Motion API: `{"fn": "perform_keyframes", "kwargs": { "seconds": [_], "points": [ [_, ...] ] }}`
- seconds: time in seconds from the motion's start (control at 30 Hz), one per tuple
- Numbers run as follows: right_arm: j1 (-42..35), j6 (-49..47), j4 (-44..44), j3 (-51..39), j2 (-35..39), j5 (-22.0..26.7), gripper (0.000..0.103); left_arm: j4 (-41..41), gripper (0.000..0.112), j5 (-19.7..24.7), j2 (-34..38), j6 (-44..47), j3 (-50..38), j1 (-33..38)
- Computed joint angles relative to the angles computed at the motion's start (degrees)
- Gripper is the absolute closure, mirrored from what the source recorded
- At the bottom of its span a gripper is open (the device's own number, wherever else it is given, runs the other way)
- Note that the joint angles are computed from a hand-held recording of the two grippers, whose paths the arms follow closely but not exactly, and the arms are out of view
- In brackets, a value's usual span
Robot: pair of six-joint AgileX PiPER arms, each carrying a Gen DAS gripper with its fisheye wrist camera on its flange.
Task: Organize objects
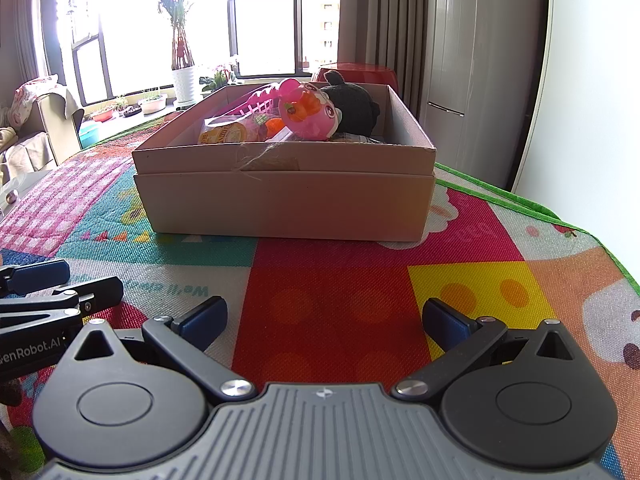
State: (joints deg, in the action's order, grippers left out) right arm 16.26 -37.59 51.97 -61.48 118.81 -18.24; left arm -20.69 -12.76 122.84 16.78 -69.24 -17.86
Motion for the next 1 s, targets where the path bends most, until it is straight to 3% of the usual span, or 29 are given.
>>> {"fn": "perform_keyframes", "kwargs": {
  "seconds": [1.0],
  "points": [
    [0.0, 0.0, 0.0, 0.0, 0.0, 0.0, 0.000, 2.4, 0.045, 0.4, 0.0, -2.4, -0.1, -0.1]
  ]
}}
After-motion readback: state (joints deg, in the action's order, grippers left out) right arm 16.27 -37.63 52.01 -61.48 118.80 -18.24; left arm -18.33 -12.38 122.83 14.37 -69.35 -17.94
